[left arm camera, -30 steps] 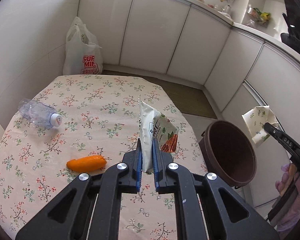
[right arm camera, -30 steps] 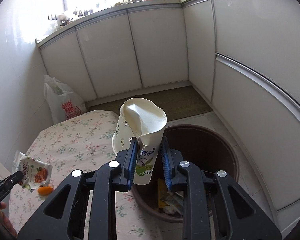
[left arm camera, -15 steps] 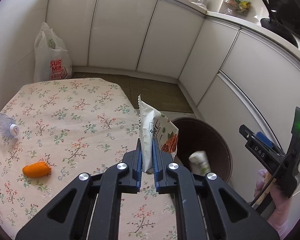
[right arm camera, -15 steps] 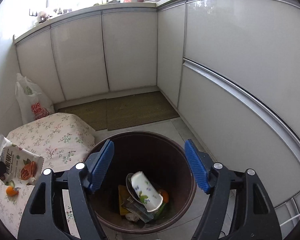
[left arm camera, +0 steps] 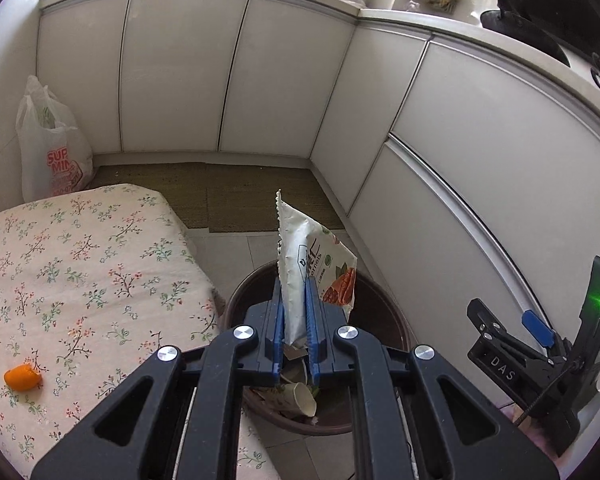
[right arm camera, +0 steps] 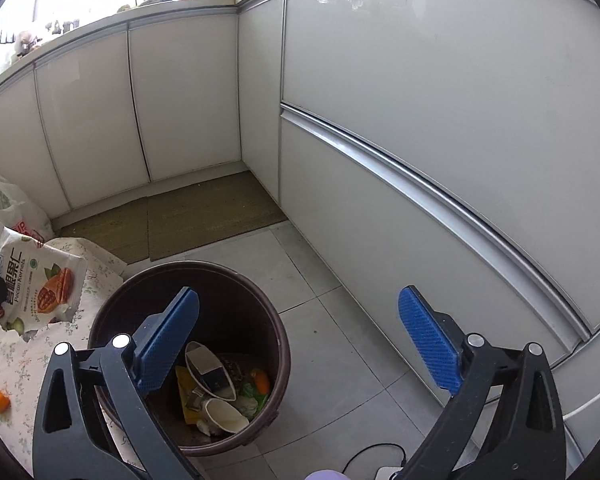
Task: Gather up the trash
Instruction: 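Carry the almond packet over the bucket and open the left gripper, then move the left gripper to the orange carrot-shaped item and close on it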
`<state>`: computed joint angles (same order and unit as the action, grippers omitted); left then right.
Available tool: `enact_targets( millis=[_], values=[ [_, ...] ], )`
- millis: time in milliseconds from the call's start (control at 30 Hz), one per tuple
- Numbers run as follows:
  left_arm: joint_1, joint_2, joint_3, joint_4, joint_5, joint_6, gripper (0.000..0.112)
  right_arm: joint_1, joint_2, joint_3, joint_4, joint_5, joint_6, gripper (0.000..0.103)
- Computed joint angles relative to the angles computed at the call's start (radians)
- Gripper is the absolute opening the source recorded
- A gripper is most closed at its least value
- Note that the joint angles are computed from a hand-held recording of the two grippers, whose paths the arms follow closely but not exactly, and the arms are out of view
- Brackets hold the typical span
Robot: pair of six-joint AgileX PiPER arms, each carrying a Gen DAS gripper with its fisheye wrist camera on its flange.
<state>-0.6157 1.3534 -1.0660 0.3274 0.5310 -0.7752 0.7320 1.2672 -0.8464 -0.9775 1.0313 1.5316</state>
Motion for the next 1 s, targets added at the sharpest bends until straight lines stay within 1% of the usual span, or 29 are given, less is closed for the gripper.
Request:
enact_targets(
  millis=[200, 267, 300, 333, 400, 467, 533, 600, 667, 733, 867, 933, 1000],
  values=[
    [-0.009, 0.086, -0.073, -0.015, 0.021, 0.025, 0.012, -0.026, -0.028, 0.024, 0.017, -0.001, -0.017, 0.096],
    [-0.005, 0.104, -0.083, -0.014, 0.021, 0.037, 0.017, -0.034, -0.031, 0.029, 0.025, -0.009, -0.021, 0.096],
    [-0.001, 0.113, -0.089, -0.025, 0.022, 0.052, 0.026, -0.043, -0.032, 0.029, 0.029, -0.015, -0.028, 0.096],
    [0.004, 0.118, -0.093, -0.040, 0.022, 0.067, 0.039, -0.045, -0.033, 0.031, 0.032, -0.020, -0.030, 0.096],
    [0.009, 0.121, -0.090, -0.054, 0.020, 0.076, 0.051, -0.049, -0.033, 0.030, 0.039, -0.031, -0.039, 0.096],
    [0.013, 0.121, -0.084, -0.047, 0.018, 0.068, 0.054, -0.063, -0.026, 0.024, 0.043, -0.046, -0.050, 0.096],
    [0.017, 0.121, -0.077, -0.040, 0.016, 0.062, 0.062, -0.054, -0.027, 0.025, 0.045, -0.043, -0.047, 0.096],
    [0.020, 0.116, -0.066, -0.029, 0.016, 0.053, 0.064, -0.044, -0.027, 0.023, 0.046, -0.039, -0.045, 0.096],
    [0.022, 0.112, -0.060, -0.019, 0.023, 0.043, 0.067, -0.035, -0.021, 0.018, 0.045, -0.034, -0.045, 0.096],
    [0.027, 0.105, -0.049, -0.007, 0.027, 0.032, 0.072, -0.026, -0.014, 0.013, 0.047, -0.030, -0.048, 0.096],
    [0.037, 0.080, -0.006, 0.021, 0.026, 0.009, 0.077, -0.006, 0.011, -0.008, 0.052, -0.028, -0.056, 0.096],
    [0.046, 0.061, 0.022, 0.040, 0.030, -0.008, 0.084, 0.016, 0.026, -0.021, 0.050, -0.027, -0.054, 0.096],
    [0.069, 0.039, 0.053, 0.045, 0.035, 0.000, 0.087, 0.028, 0.049, -0.042, 0.050, -0.032, -0.064, 0.096]
  ],
)
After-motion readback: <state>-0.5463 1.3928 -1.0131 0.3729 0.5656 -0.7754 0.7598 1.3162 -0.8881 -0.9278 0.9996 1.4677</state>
